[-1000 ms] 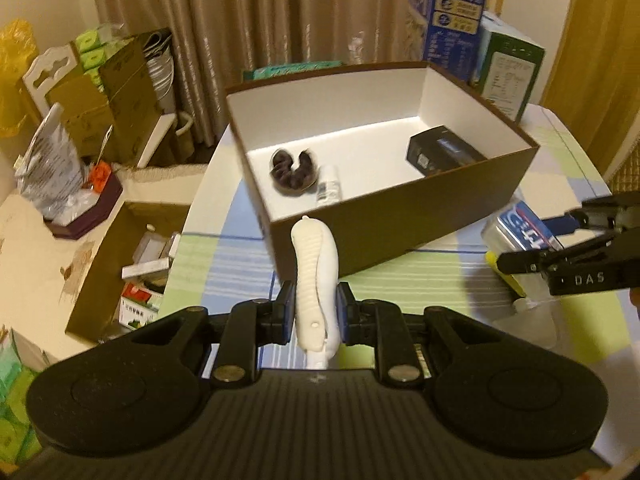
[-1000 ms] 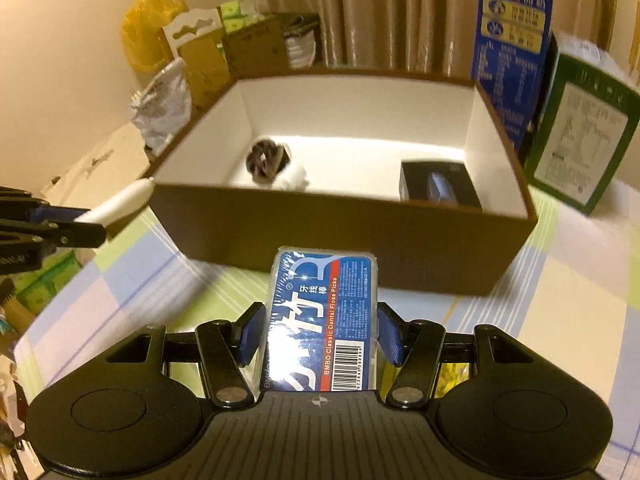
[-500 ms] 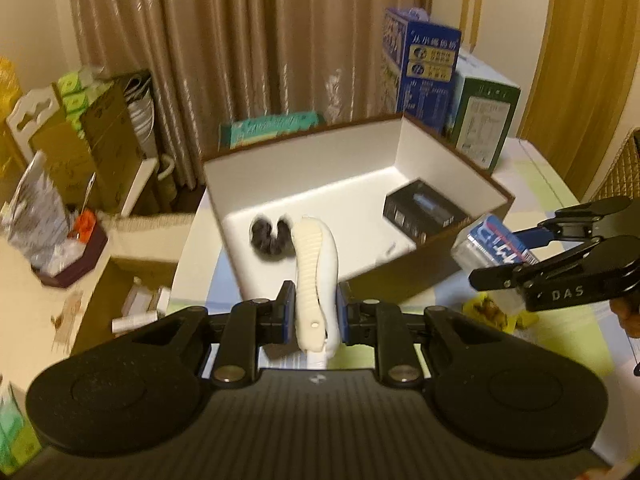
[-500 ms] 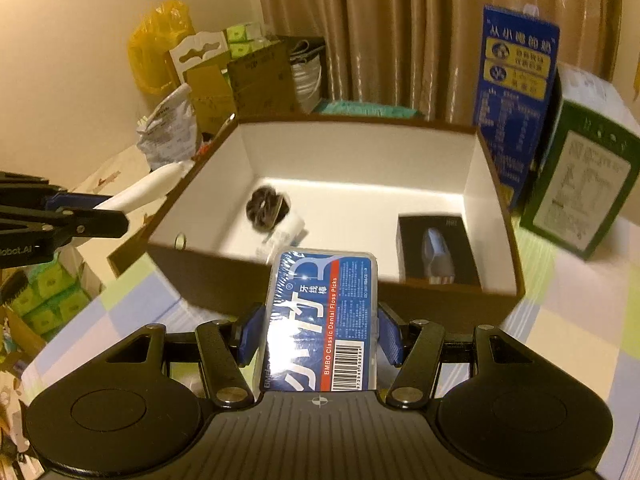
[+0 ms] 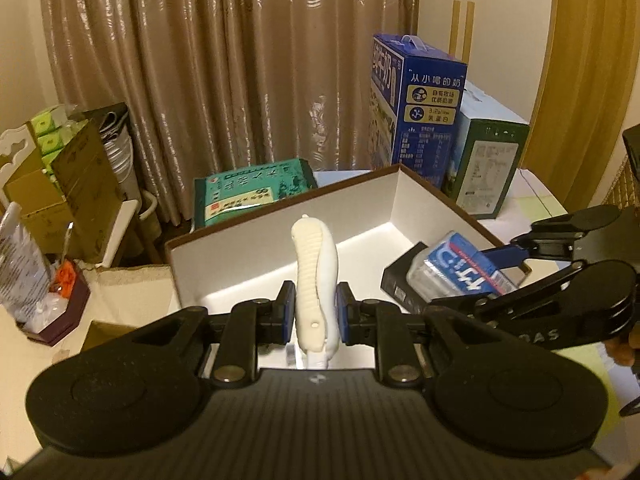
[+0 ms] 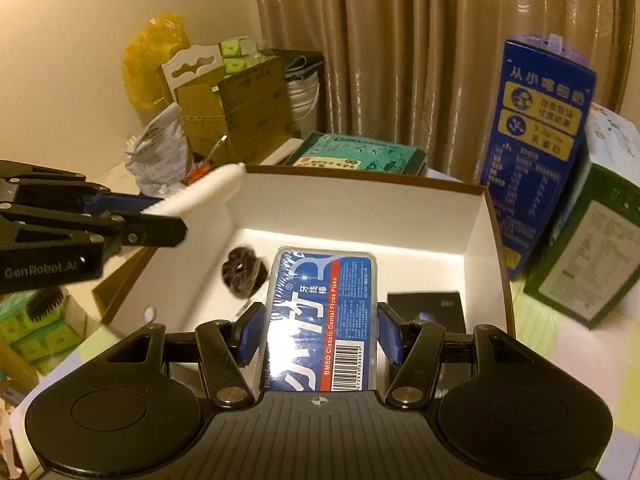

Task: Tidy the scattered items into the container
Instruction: 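Lift and carry the toothbrush and floss-pick box over the cardboard box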

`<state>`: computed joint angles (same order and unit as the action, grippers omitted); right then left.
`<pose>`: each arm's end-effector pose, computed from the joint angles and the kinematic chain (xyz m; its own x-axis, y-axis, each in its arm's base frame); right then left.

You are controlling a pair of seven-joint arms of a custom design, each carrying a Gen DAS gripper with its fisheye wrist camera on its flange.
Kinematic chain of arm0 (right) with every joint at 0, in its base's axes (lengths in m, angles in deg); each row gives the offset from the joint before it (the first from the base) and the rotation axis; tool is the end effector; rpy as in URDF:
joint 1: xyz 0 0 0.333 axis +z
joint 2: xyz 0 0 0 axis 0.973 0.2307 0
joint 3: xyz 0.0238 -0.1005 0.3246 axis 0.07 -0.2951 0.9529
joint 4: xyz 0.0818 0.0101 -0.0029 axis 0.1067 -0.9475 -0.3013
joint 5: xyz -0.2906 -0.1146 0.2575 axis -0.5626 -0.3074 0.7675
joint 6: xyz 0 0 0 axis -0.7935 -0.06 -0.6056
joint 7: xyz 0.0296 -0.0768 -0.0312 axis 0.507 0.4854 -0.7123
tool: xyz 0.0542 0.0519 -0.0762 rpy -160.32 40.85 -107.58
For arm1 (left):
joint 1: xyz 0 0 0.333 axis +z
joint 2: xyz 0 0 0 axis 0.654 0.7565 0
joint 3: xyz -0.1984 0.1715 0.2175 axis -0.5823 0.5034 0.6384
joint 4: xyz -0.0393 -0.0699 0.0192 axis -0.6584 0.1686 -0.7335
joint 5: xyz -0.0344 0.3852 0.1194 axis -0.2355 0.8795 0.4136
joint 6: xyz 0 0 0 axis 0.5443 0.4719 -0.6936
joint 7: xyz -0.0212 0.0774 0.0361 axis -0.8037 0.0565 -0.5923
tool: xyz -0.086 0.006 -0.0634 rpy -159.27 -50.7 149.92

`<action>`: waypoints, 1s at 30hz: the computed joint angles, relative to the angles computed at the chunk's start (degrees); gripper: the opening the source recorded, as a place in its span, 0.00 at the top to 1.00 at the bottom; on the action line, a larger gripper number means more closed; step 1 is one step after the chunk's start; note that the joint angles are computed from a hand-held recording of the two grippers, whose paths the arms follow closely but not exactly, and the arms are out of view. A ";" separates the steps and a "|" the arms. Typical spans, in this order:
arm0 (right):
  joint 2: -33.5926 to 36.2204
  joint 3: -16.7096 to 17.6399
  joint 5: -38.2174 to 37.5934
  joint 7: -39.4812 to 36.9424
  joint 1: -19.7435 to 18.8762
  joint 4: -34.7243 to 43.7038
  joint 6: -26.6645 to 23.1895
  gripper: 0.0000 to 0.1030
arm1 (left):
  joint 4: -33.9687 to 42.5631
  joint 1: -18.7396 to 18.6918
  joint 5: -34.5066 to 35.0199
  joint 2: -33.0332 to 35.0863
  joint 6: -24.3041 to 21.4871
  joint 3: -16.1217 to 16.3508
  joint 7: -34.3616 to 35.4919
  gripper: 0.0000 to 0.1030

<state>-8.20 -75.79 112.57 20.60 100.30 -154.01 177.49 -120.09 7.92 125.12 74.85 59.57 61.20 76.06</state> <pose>0.5662 0.3020 0.4667 0.5882 -0.8015 -0.1078 -0.6265 -0.3673 -0.6875 0.5430 -0.5107 0.5028 -0.3060 -0.9519 -0.0181 -0.6267 0.2157 -0.7488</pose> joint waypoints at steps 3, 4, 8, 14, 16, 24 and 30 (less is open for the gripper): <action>3.78 -1.84 -4.72 3.83 1.14 4.13 -1.49 0.46 | 4.83 1.28 -4.13 4.08 -0.08 -1.01 3.42 0.83; 4.96 -2.29 -5.82 4.83 1.33 5.42 -2.11 0.46 | 6.15 1.50 -5.49 5.22 -0.30 -1.08 4.26 0.83; 9.28 -4.00 -9.47 9.04 2.06 10.17 -4.44 0.46 | 13.06 1.14 -9.44 10.77 -1.79 -0.27 6.29 0.83; 13.68 -5.14 -12.53 12.11 1.86 15.03 -7.59 0.46 | 22.55 1.28 -16.48 18.55 -4.42 -0.41 9.57 0.83; 14.54 -5.34 -13.12 12.45 1.75 15.96 -8.38 0.46 | 25.72 0.93 -18.32 20.93 -6.07 -0.12 10.52 0.83; 16.33 -5.36 -14.10 12.86 1.31 18.27 -10.62 0.46 | 40.52 -1.13 -23.53 30.81 -13.76 1.39 14.98 0.83; 17.09 -5.52 -14.40 13.27 1.21 19.25 -11.26 0.46 | 52.85 -2.71 -27.22 37.99 -19.59 2.80 18.16 0.83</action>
<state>8.89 -81.31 98.17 33.86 101.50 -134.75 166.23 -67.24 5.20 97.90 112.85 39.98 64.01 94.22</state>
